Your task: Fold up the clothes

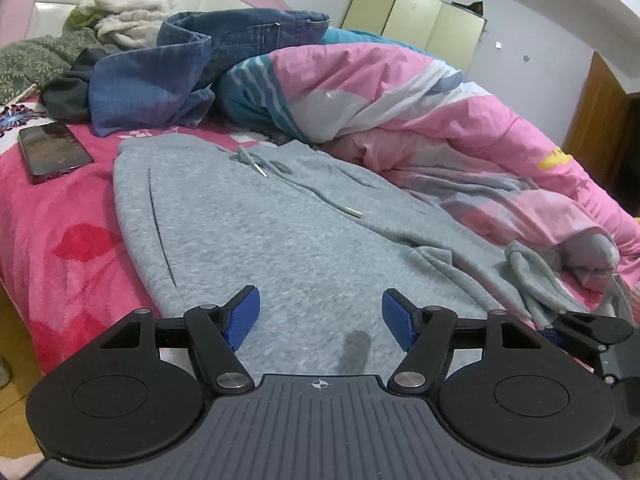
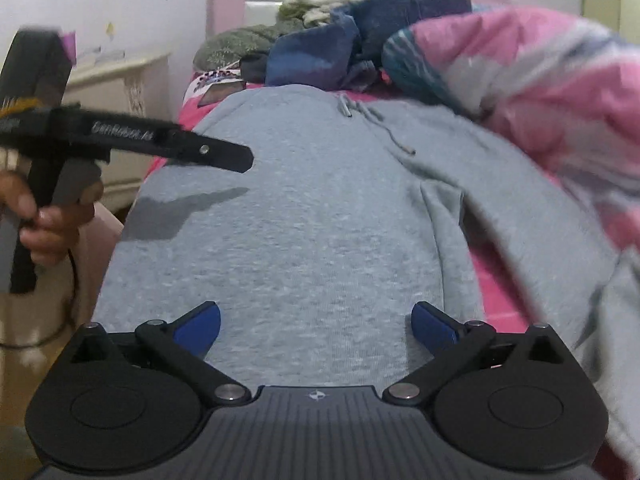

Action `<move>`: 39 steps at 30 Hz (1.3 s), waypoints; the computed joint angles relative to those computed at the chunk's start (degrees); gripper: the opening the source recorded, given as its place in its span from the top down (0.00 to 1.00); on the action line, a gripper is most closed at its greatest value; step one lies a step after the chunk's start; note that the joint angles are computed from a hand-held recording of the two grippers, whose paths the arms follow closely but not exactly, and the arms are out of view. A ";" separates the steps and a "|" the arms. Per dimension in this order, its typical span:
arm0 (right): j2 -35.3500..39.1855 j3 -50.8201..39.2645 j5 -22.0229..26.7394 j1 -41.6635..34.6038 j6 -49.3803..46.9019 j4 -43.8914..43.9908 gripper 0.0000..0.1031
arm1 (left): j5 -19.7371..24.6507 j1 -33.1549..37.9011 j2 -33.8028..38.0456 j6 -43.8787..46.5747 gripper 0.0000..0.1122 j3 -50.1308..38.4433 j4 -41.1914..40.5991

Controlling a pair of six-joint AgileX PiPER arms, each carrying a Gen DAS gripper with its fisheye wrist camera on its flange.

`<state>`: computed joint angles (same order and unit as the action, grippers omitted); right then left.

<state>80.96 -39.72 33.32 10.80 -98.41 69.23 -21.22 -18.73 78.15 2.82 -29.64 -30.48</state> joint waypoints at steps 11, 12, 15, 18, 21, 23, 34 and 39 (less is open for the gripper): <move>0.89 1.10 1.15 -1.41 -4.86 4.63 0.00 | -2.08 -2.54 0.29 6.46 0.39 0.16 -7.65; 1.28 0.90 0.99 -1.32 -5.18 4.96 0.00 | -2.21 -2.62 0.27 6.52 0.39 0.17 -7.96; 2.00 0.48 0.66 -1.10 -5.68 5.58 0.00 | -2.91 -3.06 0.18 6.84 0.39 0.37 -8.81; 1.78 0.70 0.65 -1.13 -5.68 5.56 0.00 | -3.32 -3.30 0.59 7.73 0.39 0.06 -10.05; 1.40 0.94 0.70 -1.17 -5.39 5.34 0.00 | -4.19 -4.13 1.01 9.39 0.39 -0.19 -12.57; 1.40 0.92 0.74 -1.21 -5.38 5.30 0.00 | -5.02 -4.88 1.02 10.12 0.39 -0.04 -13.84; 1.28 1.07 0.39 -0.95 -5.37 5.50 0.00 | -6.55 -5.68 0.84 9.90 0.39 0.70 -14.49; 1.23 1.12 0.16 -0.82 -5.28 5.58 0.00 | -7.03 -6.20 1.16 11.14 0.39 0.41 -15.96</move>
<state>82.19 -38.60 33.49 9.99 -103.69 74.81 -28.25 -24.93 79.31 13.95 -29.23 -46.45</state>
